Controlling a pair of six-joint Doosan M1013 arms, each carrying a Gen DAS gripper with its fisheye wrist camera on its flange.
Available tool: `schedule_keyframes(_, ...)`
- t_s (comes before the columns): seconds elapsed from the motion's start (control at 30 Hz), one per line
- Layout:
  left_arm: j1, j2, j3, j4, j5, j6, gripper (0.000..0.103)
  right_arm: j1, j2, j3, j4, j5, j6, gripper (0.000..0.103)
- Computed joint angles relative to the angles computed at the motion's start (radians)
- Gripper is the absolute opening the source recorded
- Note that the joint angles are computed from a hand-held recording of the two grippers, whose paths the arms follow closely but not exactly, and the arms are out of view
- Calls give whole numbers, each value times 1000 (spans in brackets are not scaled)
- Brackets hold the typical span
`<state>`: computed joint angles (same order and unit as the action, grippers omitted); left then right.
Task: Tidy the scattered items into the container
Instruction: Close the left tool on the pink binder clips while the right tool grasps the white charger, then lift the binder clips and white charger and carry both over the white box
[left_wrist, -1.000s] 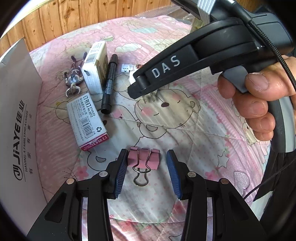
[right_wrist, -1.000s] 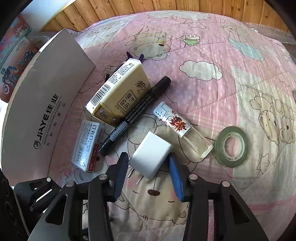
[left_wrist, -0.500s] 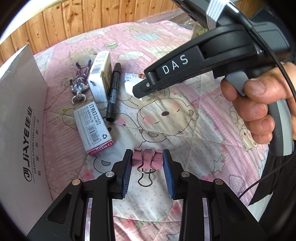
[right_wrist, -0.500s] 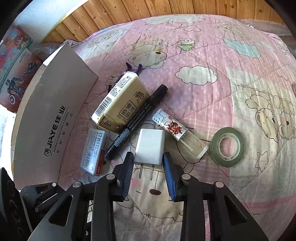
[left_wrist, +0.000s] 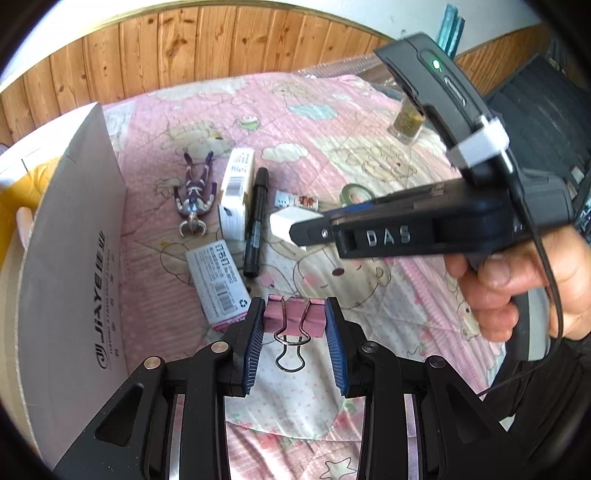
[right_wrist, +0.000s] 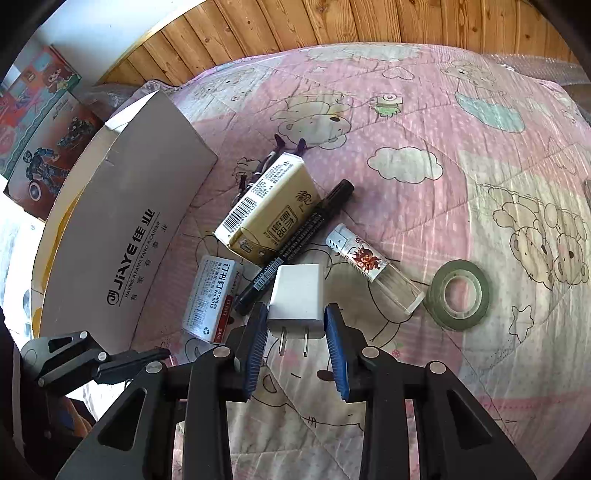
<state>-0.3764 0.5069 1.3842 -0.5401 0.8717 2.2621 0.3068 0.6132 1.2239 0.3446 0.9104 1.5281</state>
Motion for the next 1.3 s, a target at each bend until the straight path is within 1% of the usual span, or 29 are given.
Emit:
schedule_keyframes(0.03, 1, -10, 14, -4, -10, -1, 33, 1, -1, 1, 0, -2, -5, 33)
schedule_keyframes(0.43, 17, -15, -14, -28, -39, -56, 33, 10, -20, 18, 8, -56, -48, 33)
schedule_keyframes(1.07, 33, -33, -29, -48, -100, -77, 33, 28, -54, 29, 42, -134, -106, 33)
schedule_keyframes(1.3, 51, -41, -40, -62, -124, -98, 33, 35, -68, 31, 63, -164, -133, 33)
